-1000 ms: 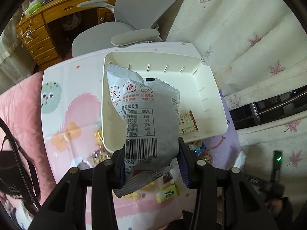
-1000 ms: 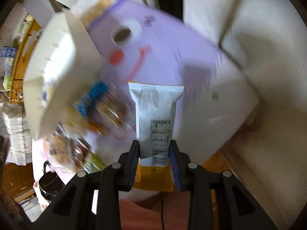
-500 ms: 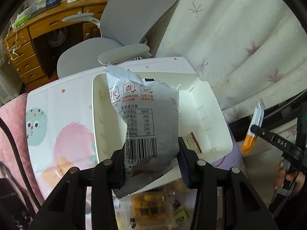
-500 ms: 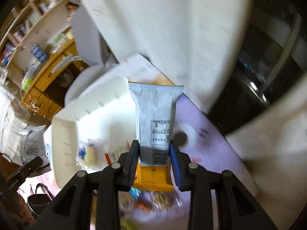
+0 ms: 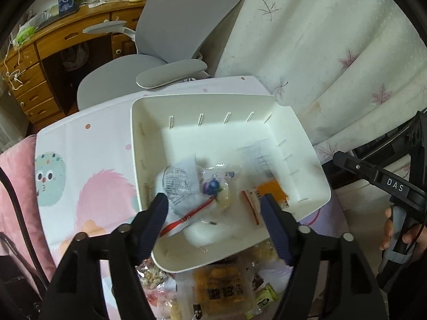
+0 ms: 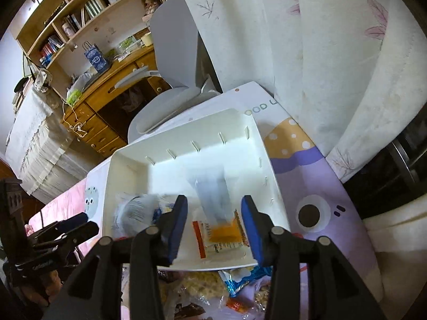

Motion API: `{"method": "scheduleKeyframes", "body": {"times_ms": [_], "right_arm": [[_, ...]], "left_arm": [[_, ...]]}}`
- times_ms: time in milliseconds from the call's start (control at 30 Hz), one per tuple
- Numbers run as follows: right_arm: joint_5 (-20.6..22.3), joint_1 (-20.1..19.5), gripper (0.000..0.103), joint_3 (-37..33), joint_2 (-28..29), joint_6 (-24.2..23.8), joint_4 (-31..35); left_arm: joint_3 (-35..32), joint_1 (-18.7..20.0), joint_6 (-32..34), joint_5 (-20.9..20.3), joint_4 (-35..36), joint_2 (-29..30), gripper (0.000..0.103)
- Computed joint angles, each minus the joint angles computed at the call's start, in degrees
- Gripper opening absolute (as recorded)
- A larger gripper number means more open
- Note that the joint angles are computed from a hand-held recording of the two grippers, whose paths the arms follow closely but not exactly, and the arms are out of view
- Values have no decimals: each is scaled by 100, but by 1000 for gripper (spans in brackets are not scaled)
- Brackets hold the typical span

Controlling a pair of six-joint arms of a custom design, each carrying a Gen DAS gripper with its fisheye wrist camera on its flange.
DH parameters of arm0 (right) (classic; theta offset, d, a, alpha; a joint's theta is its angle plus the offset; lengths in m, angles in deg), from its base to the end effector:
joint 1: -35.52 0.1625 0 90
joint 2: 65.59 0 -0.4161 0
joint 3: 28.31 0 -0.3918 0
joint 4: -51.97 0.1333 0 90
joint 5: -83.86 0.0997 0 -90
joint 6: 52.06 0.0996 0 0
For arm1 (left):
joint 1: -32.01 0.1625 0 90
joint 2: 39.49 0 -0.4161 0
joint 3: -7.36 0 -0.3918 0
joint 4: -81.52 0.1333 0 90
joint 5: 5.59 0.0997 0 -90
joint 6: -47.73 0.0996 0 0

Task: Organize snacks
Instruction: 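Open both tools and withdraw from the tray, then move both tools toward the green snack pack and remaining pile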

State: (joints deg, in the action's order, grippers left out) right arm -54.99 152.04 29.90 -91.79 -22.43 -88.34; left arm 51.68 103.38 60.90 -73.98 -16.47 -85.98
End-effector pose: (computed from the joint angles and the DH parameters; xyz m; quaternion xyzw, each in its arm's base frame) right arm 0.4187 -0.7084 0.1076 -0.0901 -0.8968 0.3199 0.2921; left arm -0.0921 -0.8052 0.4056 0.2521 0.9455 -0.0958 0.1824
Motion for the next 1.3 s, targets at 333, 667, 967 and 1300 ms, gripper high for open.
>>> {"method": "scheduleKeyframes", "body": {"times_ms": [333, 667, 967, 1300], "right_arm": [[-266, 164, 45, 382, -188, 444, 464], [-534, 384, 45, 1189, -529, -239, -111], [-118, 418, 45, 2023, -1105, -1326, -530], [581, 292, 54, 2877, -1715, -2497, -811]], "left_arm": [[668, 52, -426, 40, 94, -473, 78], [1662, -23, -1132, 266, -95, -1226, 78], [2794, -531, -1932, 879, -819, -2016, 81], [4261, -1204, -3047, 1698, -1368, -2834, 81]]}}
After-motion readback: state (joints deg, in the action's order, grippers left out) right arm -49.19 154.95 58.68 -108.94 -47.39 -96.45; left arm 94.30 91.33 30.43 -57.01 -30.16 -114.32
